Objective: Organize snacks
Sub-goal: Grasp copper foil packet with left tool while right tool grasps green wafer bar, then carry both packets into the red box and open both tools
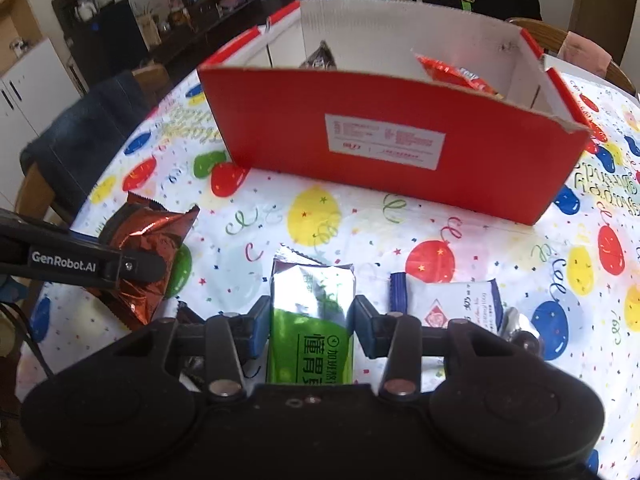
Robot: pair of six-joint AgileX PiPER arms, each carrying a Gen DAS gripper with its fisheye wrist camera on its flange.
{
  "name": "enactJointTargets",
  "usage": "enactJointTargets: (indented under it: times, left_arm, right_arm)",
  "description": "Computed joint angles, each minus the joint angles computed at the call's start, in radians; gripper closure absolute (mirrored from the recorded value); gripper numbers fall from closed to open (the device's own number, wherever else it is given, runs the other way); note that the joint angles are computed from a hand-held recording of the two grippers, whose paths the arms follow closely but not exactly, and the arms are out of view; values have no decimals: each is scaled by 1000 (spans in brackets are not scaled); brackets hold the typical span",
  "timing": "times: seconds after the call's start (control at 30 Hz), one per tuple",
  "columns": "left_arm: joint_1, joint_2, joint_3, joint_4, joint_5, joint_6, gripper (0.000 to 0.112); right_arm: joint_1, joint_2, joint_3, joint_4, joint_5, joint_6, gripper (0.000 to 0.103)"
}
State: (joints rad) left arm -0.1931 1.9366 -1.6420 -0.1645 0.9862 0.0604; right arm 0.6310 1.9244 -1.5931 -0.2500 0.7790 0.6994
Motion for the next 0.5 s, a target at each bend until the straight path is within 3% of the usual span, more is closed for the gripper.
enactJointTargets:
  times: [0.23,0.5]
  left_arm:
    - [7,-57,29,-21,-20,24,63]
    - [7,-88,-2,-62,7,56,63]
  right_arm:
    - [5,-102,99,-52,-76,74,62]
    - [3,-167,110,-127,-88,151,62]
